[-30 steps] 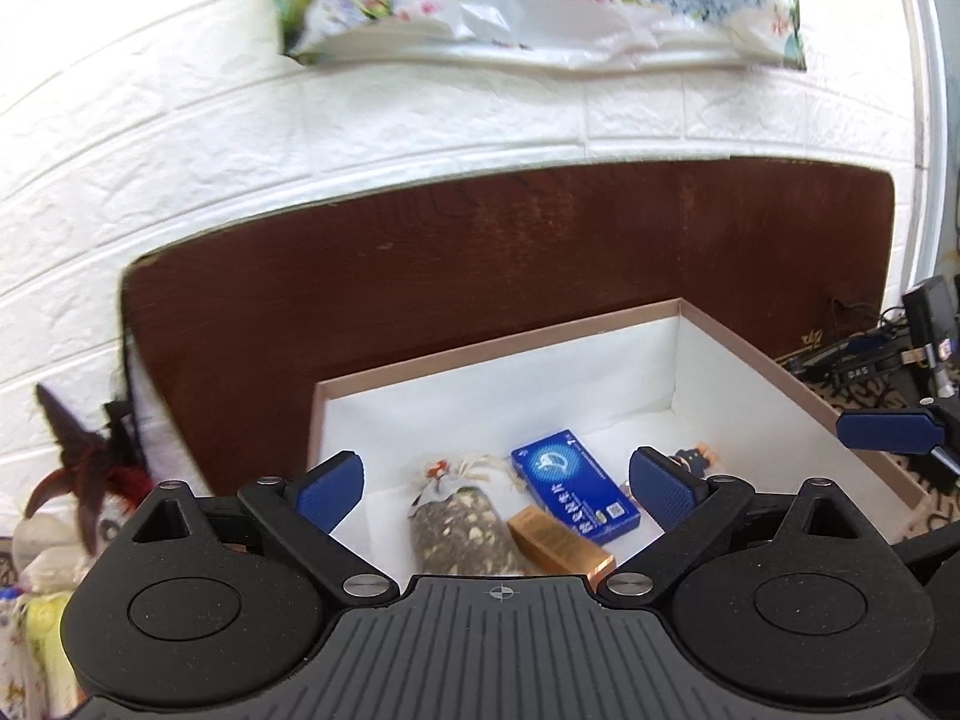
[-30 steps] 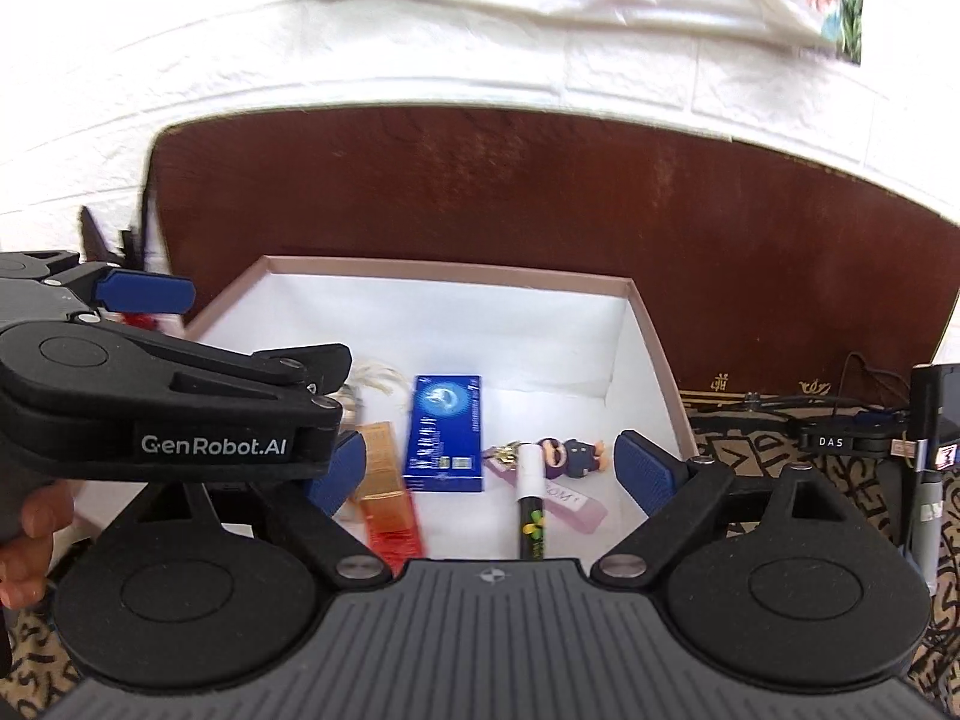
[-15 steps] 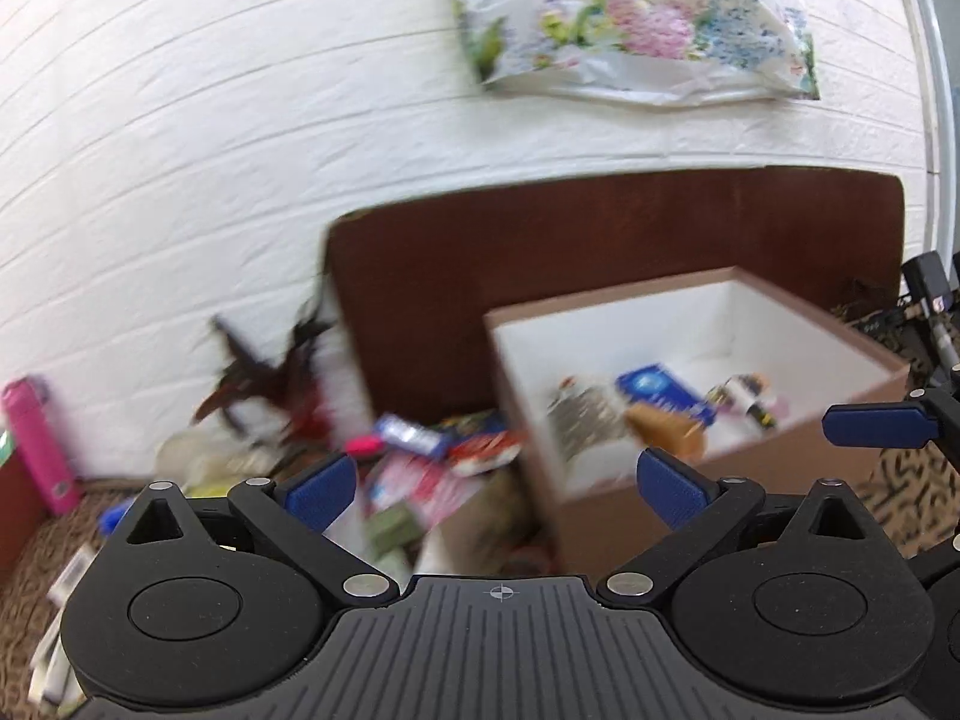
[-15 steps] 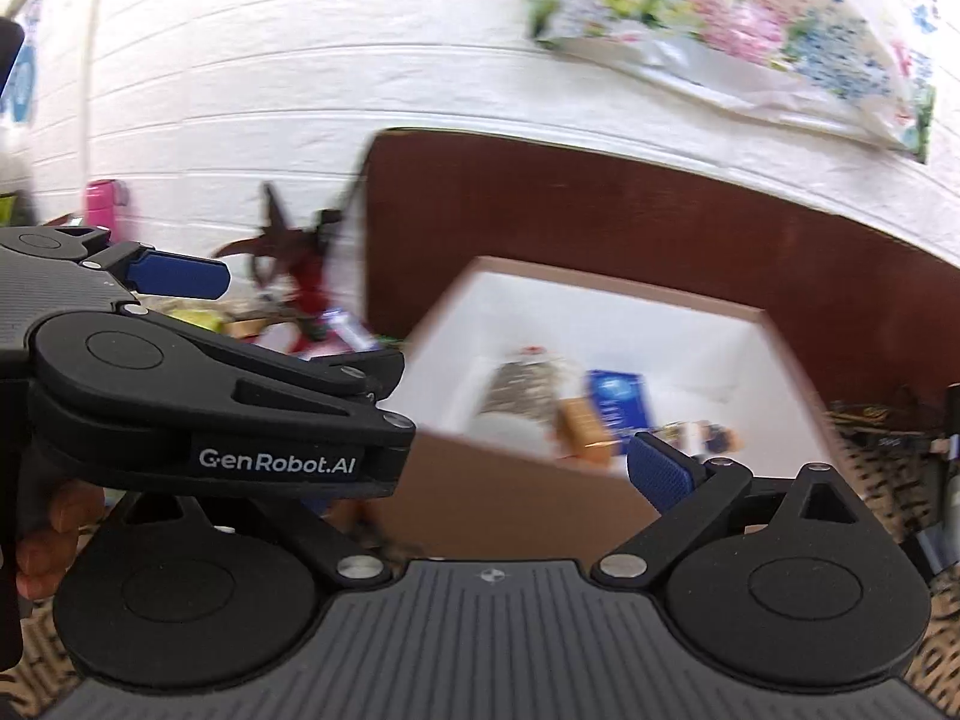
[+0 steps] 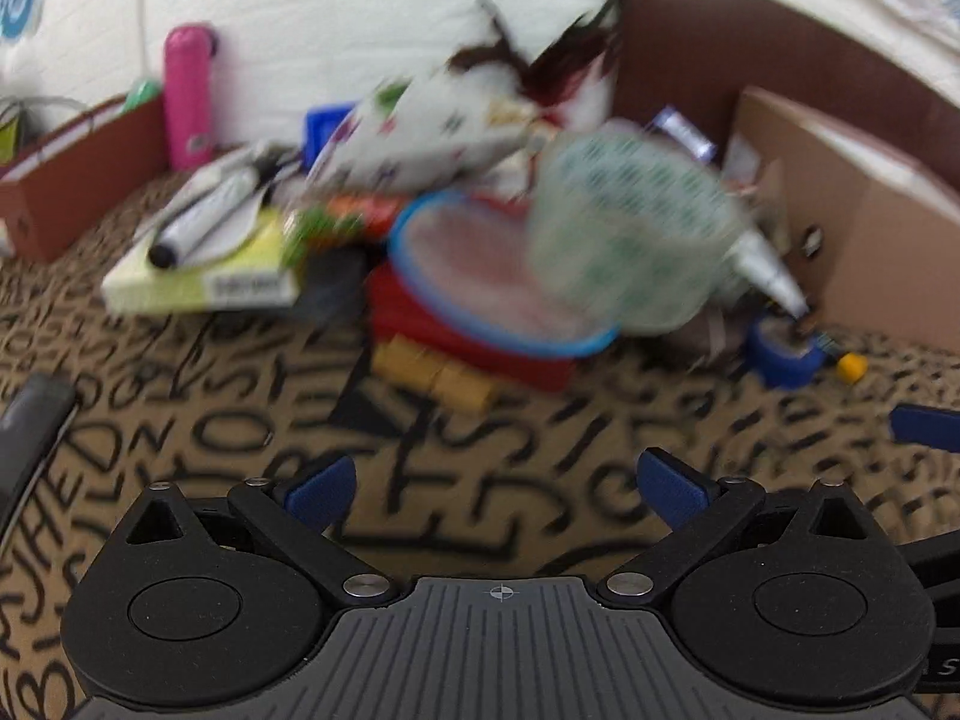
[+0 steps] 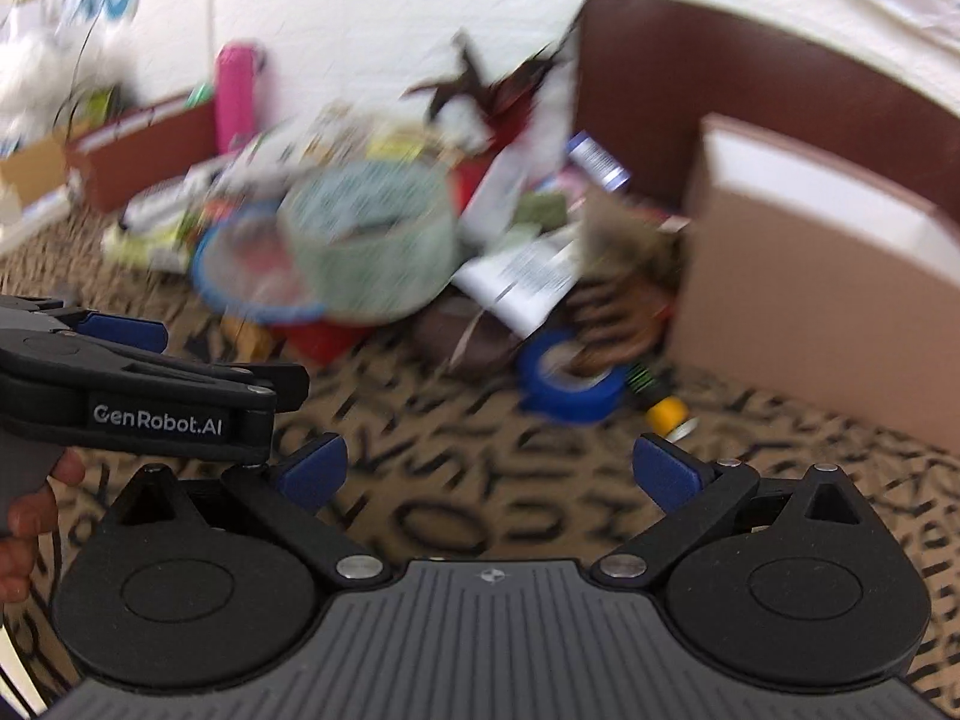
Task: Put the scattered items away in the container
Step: 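Move both open tools back to the pile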
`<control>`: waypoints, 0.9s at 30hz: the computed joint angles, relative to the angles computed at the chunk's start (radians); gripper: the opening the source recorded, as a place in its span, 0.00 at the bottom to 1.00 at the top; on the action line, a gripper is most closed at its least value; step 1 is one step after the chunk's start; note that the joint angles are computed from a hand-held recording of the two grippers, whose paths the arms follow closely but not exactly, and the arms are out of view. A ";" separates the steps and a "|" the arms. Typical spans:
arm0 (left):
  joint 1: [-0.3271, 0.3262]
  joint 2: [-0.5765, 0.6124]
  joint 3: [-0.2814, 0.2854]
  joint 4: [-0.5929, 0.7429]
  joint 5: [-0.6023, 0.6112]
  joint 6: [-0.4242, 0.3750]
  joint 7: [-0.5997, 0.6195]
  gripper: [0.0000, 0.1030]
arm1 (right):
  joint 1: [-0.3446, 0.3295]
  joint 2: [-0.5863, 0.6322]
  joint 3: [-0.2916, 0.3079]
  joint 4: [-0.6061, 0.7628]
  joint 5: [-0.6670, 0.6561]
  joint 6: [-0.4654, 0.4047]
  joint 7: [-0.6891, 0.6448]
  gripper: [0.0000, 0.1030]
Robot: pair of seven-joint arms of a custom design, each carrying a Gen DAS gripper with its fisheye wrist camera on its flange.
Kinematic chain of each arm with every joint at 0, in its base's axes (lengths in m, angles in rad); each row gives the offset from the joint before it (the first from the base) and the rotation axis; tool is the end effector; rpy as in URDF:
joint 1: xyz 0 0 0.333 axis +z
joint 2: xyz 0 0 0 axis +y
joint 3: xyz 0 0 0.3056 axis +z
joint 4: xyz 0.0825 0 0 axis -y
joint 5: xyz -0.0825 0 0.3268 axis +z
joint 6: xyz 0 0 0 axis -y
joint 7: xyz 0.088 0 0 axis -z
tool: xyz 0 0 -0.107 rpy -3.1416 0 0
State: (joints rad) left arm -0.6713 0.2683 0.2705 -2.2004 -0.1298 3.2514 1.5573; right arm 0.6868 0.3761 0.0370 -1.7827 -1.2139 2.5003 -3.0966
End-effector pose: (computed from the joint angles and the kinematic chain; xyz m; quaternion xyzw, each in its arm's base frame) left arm 0.5220 -0.2175 0.3934 -0.5505 0.7397 -0.3172 0.2220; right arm 0.4645 0.4153 0.3997 -0.6387 0.6364 -0.3256 0.2847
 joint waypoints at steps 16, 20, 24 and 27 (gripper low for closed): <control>0.168 0.046 -0.180 -0.068 -0.055 0.256 0.102 1.00 | 0.020 0.052 -0.022 0.012 -0.004 0.027 0.121 1.00; 0.407 0.002 -0.389 -0.085 0.057 0.299 0.003 0.93 | -0.003 0.044 -0.006 0.030 0.099 0.022 0.042 1.00; 0.573 -0.010 -0.529 -0.042 0.170 0.369 -0.091 1.00 | 0.065 0.012 -0.041 0.061 -0.025 -0.118 0.142 1.00; 0.542 0.010 -0.517 0.053 0.131 0.292 -0.031 1.00 | 0.101 0.022 -0.037 0.122 -0.125 -0.256 0.156 1.00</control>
State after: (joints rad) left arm -0.1295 0.2787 -0.2466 -2.1474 0.0012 3.5437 1.5262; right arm 0.7882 0.3977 0.0004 -1.6612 -1.3391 2.2443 -2.9402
